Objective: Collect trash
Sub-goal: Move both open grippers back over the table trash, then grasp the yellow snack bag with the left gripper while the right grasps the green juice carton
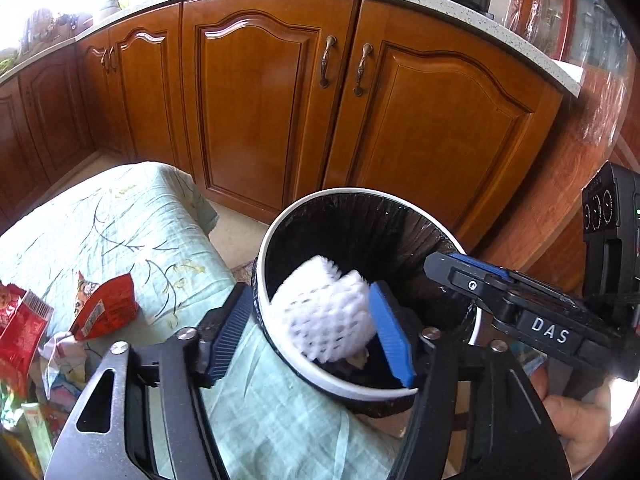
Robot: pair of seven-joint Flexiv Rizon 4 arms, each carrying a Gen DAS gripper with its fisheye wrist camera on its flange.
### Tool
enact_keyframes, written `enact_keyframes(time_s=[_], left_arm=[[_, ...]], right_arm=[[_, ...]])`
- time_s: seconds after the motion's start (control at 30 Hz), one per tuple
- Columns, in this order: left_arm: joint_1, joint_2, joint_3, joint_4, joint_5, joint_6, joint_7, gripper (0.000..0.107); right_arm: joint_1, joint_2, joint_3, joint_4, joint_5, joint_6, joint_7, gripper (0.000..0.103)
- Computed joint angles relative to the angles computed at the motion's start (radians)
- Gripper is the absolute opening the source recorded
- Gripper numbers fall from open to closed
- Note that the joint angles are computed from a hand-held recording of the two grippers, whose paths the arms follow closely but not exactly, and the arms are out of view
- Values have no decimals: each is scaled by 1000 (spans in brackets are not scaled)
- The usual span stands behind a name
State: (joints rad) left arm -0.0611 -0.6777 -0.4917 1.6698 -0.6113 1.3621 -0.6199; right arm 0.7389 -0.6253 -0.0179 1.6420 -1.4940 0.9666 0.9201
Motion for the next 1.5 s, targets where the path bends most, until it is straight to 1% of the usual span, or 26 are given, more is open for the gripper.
enact_keyframes(time_s=[0.03,0.2,0.3,0.37,0.43,0.53,0.63,0.77,0.9,1.0,1.3,1.5], left_arm=[[16,5,-19,14,-11,8,10,74],[103,36,-117,95,-68,61,63,75],[170,56,-186,147,-108,85,91,75],[219,71,-231,186,-135,103,108,75],[283,85,-294,234,-161,137,133,75],[405,94,-407,315,-166,200,150,75],[519,95,-503,385,-146,258,145,75],[661,89,-602,460,-99,321,113,75],[755,90,-643,503,-51,354,63,75],[800,89,-645,517,-18,367,27,75],[881,73,-616,529,81,373,-71,75],[905,63,-584,520,151,370,-126,75]], right_arm=[[10,6,0,5,-3,-18,10,67],[44,23,13,19,-20,-101,44,71],[51,24,23,17,-39,-109,70,74],[59,14,29,1,-37,-112,66,75],[70,-4,29,-24,-39,-103,65,76],[87,-39,22,-71,-37,-77,61,80],[107,-80,8,-126,-29,-35,43,80],[140,-146,-18,-220,12,23,-14,80],[171,-216,-47,-321,88,76,-119,80],[196,-266,-64,-397,155,95,-195,80],[247,-398,-91,-603,376,104,-445,80],[267,-491,-93,-758,519,75,-619,80]])
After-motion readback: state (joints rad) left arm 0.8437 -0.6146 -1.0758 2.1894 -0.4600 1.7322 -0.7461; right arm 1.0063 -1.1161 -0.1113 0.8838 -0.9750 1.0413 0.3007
